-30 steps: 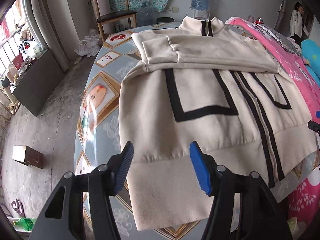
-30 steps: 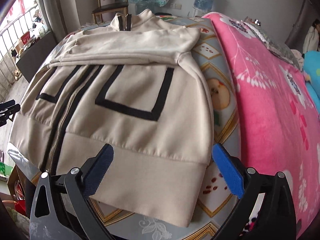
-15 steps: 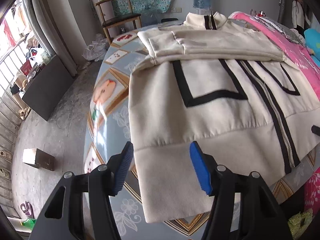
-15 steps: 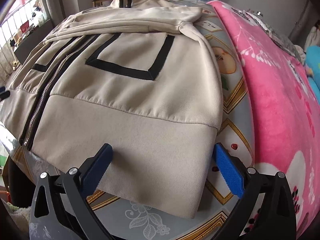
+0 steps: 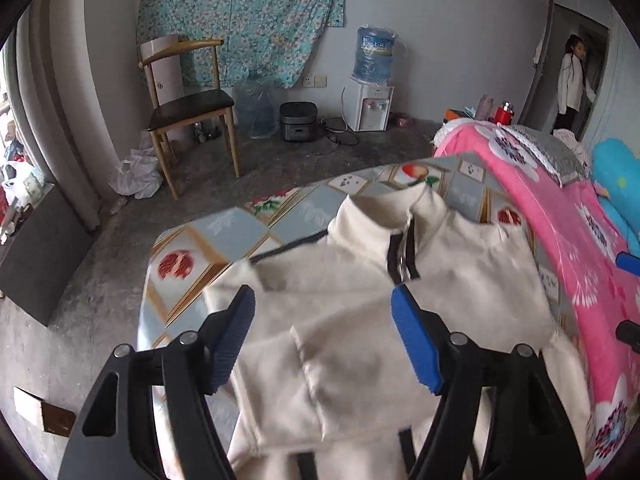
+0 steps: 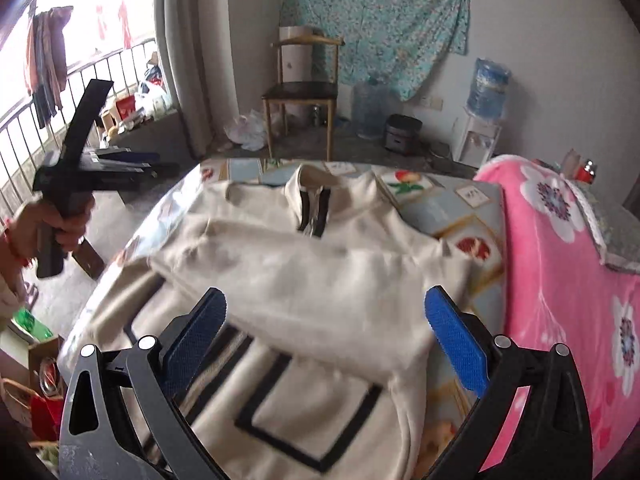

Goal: Fold large clothes
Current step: 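Grasp the collar edge of the jacket with both tools, then lift the collar section with both tools and fold it toward the hem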

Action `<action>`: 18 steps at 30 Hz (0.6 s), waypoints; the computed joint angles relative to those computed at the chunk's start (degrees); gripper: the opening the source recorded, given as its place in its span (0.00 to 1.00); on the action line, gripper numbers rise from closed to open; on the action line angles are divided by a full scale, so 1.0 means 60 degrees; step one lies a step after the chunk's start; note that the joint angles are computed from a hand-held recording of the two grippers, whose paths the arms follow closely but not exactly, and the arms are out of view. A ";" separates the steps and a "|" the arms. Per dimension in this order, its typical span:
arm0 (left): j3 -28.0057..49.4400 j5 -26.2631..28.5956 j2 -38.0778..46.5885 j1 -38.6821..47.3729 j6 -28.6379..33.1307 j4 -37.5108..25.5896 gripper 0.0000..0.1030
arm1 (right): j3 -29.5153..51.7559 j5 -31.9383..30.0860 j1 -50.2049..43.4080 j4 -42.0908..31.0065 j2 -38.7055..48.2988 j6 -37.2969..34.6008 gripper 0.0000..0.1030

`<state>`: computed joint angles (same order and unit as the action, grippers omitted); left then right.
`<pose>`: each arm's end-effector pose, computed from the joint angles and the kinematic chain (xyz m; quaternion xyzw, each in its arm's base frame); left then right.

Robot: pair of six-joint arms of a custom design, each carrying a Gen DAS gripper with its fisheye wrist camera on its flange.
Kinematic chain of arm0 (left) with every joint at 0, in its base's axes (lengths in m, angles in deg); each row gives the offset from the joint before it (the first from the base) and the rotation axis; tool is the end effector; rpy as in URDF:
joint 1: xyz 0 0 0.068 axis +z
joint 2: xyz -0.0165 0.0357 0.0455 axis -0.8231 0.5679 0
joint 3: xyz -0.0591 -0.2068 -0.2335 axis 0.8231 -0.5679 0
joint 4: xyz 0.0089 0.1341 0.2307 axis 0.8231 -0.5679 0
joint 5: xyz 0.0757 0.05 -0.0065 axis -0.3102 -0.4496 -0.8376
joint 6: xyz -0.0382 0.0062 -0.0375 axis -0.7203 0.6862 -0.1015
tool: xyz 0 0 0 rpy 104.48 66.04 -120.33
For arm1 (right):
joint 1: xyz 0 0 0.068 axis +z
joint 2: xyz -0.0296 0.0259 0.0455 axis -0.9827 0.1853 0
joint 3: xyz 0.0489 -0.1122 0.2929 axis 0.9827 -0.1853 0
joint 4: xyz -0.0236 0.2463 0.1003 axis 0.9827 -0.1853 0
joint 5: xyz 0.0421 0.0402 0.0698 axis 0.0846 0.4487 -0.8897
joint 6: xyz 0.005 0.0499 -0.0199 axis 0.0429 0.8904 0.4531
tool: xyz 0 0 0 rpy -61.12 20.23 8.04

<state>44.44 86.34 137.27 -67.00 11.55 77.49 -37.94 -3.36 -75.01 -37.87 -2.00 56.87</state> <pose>0.3014 -0.0663 0.2148 0.1336 0.9238 -0.0864 0.3481 0.2336 0.0240 0.2651 -0.1221 0.9180 0.0766 0.3696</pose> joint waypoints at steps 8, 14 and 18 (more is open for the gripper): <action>0.5667 0.0113 0.5928 -0.0646 -0.2607 -0.0605 0.67 | 0.6402 -0.0208 -0.0126 -0.0789 0.7648 0.1908 0.86; 0.7834 -0.0242 0.7801 -0.0779 -0.2667 -0.1601 0.41 | 0.9035 0.0018 -0.0178 -0.1938 1.0005 0.2169 0.72; 0.7826 -0.0350 0.7888 -0.0871 -0.2099 -0.1444 0.05 | 1.0311 0.0106 -0.0126 -0.3176 1.0946 0.2151 0.34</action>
